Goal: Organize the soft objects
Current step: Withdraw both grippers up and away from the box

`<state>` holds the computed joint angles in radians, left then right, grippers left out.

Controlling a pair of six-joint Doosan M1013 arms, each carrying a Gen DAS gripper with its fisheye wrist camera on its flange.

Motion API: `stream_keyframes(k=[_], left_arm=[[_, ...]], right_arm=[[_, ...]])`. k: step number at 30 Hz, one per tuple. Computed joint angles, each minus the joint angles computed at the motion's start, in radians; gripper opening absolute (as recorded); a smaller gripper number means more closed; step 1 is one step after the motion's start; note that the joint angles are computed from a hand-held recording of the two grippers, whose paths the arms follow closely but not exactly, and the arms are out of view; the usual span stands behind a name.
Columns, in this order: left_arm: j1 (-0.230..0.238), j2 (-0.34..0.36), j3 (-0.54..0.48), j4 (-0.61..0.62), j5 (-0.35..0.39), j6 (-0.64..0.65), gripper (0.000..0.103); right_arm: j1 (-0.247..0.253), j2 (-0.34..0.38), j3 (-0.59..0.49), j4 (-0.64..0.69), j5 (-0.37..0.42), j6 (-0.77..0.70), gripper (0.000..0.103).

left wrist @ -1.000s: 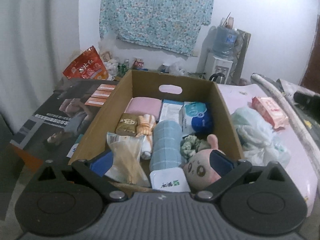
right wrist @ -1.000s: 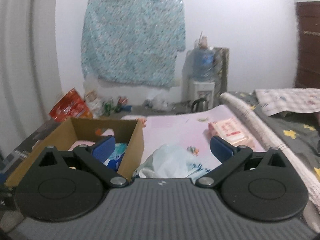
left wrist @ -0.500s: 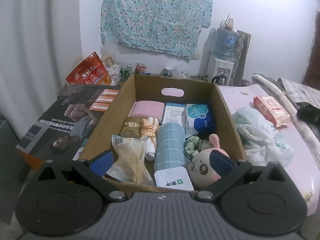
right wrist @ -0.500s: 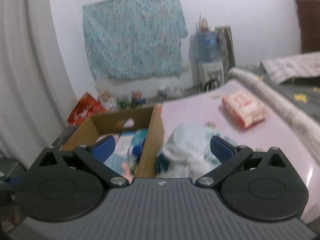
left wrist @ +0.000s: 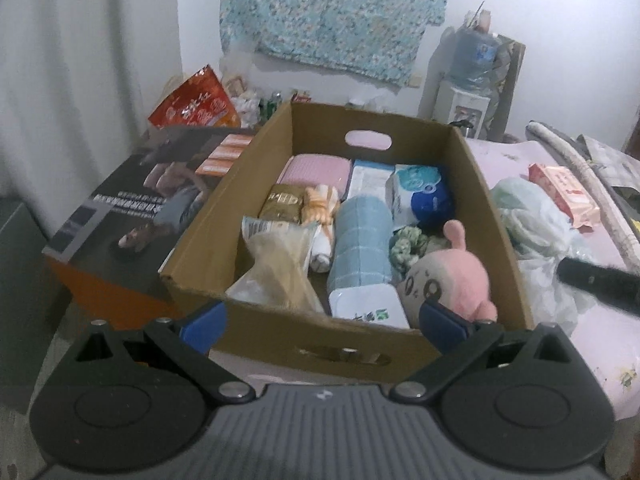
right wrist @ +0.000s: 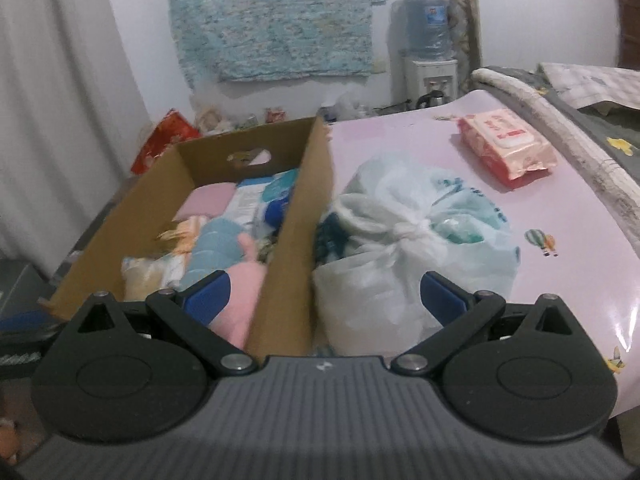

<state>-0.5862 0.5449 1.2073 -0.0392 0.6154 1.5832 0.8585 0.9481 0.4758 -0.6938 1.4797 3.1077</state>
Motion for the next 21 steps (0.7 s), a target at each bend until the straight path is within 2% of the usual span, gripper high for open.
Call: stream_keyframes(k=[2,7,14,21], left_arm=[[0.001,0.001,-0.001,0.002,0.007,-0.002,0.103],[-0.002,-0.001,0.007,0.033,0.003,-0.016,0.103],[-0.002,-0.007,0.020,0.030,-0.008,-0.002,0.103],[-0.009,-0.021,0.053,0.052,-0.038,-0.009,0.103]], right_arm=[[-0.004,-0.031,0.076,-0.027,-0.019,0.049,0.102],[-0.011,-0.054,0.156,0.013,-0.030,0.104,0.102],[0.001,-0.002,0.084,0.069,0.027,-0.050,0.102],[0.007,-0.007,0.078,0.096,0.009,0.042,0.102]])
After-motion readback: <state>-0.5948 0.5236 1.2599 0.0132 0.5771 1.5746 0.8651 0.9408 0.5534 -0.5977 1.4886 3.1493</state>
